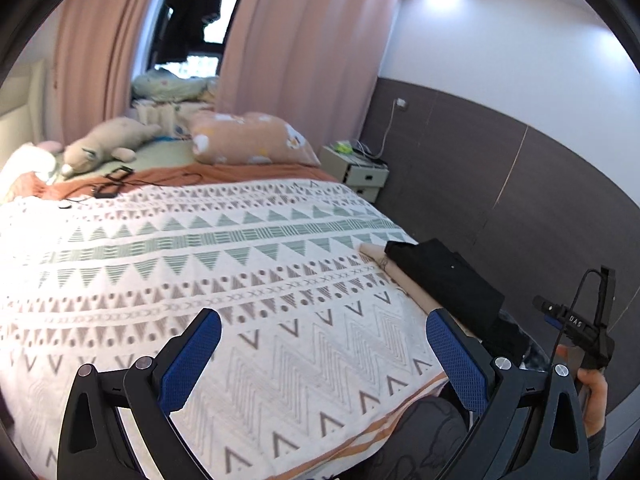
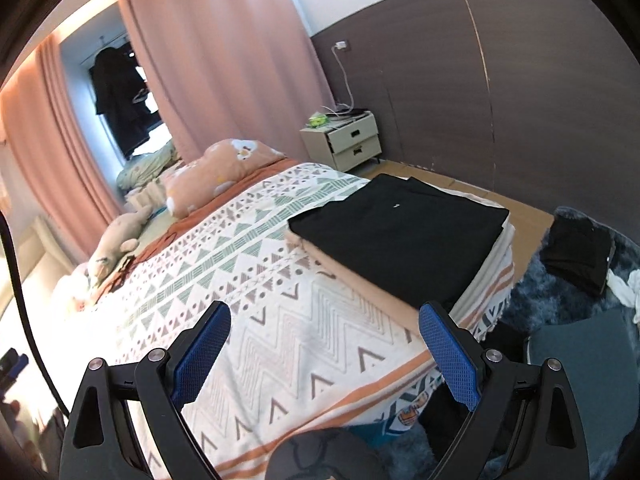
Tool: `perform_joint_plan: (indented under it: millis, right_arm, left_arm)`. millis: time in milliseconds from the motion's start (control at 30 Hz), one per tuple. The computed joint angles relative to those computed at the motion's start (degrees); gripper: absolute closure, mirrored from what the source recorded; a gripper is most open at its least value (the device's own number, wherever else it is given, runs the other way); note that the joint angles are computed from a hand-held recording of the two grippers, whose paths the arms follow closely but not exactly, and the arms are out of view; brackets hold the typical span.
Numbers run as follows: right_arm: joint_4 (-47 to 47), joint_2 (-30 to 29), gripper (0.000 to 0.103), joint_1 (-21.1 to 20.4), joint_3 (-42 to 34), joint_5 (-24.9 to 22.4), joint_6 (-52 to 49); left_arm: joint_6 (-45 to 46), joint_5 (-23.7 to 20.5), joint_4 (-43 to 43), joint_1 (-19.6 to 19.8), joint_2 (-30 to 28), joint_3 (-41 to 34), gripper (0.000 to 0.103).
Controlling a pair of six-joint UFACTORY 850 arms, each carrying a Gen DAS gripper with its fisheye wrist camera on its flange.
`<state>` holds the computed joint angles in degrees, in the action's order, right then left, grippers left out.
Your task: Fold large clothes
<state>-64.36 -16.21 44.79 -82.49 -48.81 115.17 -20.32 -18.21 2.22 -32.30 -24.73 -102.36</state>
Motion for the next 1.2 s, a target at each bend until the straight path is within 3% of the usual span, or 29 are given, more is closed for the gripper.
perform_joint_plan:
  millis: [300,433,567,1033,1200]
  right_arm:
    - [-1.8,-1.4,0.007,6.2,-0.1,-2.1,0.4]
    - [-2.4,-2.2,0.007,8.7,-0.5,-3.5,0.9]
    - [-3.7,-3.7,0.007,11.1,-1.4,-5.2,1.4]
    - [-3.2,-10.0,0.008,14.4,-5.7,-2.9,-0.2]
    - [-4.6,-9.8,0.008,15.2,-5.2,-3.7,2.4]
  left_arm:
    - [-40.8,4.8,41.7,-2.7,12.6,18.2,0.001]
    - [-60.5,3.4,61.4,-4.6,17.1,24.7,0.001]
    - [-74.1,1.0,73.9,-6.1,21.2,30.2,0.001]
    - [-83.1,-13.6,77.9,-9.9,30.5,42.8,0.001]
    - [-84.8,-15.3,79.0,-10.4,31.4,44.1,0.001]
